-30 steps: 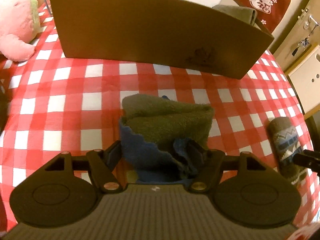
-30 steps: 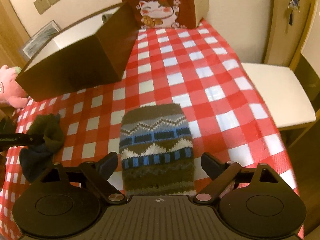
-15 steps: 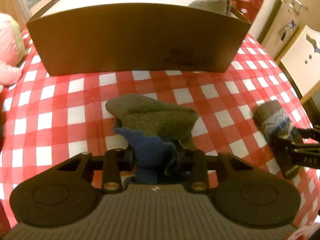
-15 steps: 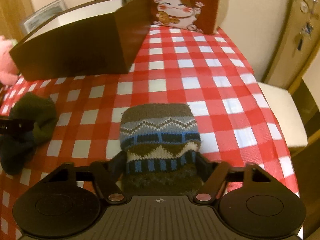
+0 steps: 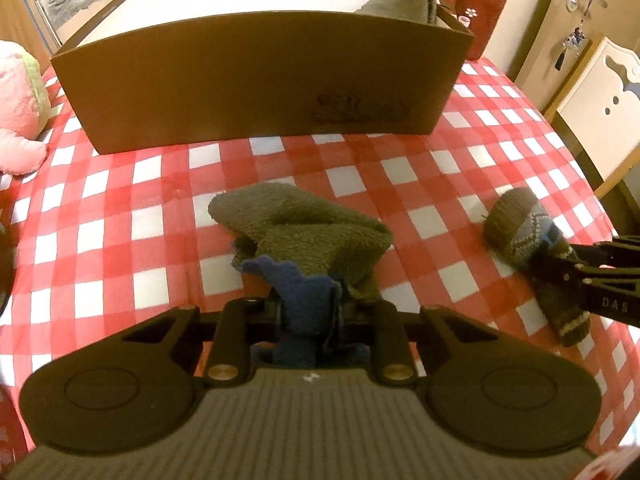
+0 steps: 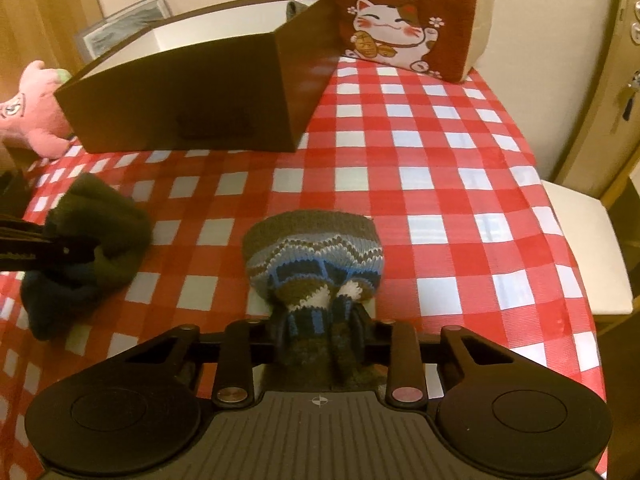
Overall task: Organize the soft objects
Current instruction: 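Carry the cloths and the sock over the box with both tools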
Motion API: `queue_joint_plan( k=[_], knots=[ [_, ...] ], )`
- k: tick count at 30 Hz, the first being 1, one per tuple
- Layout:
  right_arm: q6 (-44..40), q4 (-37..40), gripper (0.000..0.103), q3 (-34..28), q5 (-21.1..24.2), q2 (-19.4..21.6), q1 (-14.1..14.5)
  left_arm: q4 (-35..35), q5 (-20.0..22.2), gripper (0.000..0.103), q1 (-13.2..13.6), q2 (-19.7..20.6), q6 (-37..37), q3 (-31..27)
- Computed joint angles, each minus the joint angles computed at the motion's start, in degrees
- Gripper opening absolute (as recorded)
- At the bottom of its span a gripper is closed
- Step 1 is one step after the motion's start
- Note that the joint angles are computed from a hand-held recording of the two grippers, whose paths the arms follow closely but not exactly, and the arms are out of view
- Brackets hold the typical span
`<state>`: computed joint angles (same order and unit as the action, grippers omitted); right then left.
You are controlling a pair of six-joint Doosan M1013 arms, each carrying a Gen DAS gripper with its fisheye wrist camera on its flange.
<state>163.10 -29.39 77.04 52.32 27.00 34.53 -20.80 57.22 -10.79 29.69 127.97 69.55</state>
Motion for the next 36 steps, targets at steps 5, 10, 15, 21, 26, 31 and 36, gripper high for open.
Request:
queue_joint_plan(
  k=[5, 10, 15, 21, 26, 31, 36],
  knots=[
    [-1.55, 1.17, 0.029, 1.24, -2.83, -1.01, 0.20, 0.37, -0.33, 0.019, -0.04, -1.66, -0.18, 2.02],
    [-3.19, 1.41, 0.029, 2.62, -5.62, -2.16, 0.49, 0.78, -1.32, 0.018, 0.04, -3.69, -1.80, 4.08],
    [-4.68, 0.86, 0.029, 3.60, -8.09, -3.36, 0.61, 1.25, -3.58, 0.018, 0.14, -6.09, -3.85, 6.08],
    [-6.59, -0.17, 0.029, 4.33, -10.90, -4.66, 0.66, 1.90, -6.30, 0.018, 0.19, -8.80, -6.70, 8.00],
    [-7.23, -0.70, 0.029, 4.49, -12.51, -5.39, 0.73, 3.30, -7.14, 0.018, 0.04, -10.36, -8.74, 8.50],
    [-7.08, -1.18, 0.029, 3.86, -13.79, -5.65, 0.73, 3.03, -7.60, 0.018, 0.14, -10.99, -8.41, 7.81],
    [-6.53, -1.73, 0.029, 2.11, -14.53, -5.21, 0.50, 0.87, -8.21, 0.018, 0.63, -10.48, -6.28, 6.08]
  ],
)
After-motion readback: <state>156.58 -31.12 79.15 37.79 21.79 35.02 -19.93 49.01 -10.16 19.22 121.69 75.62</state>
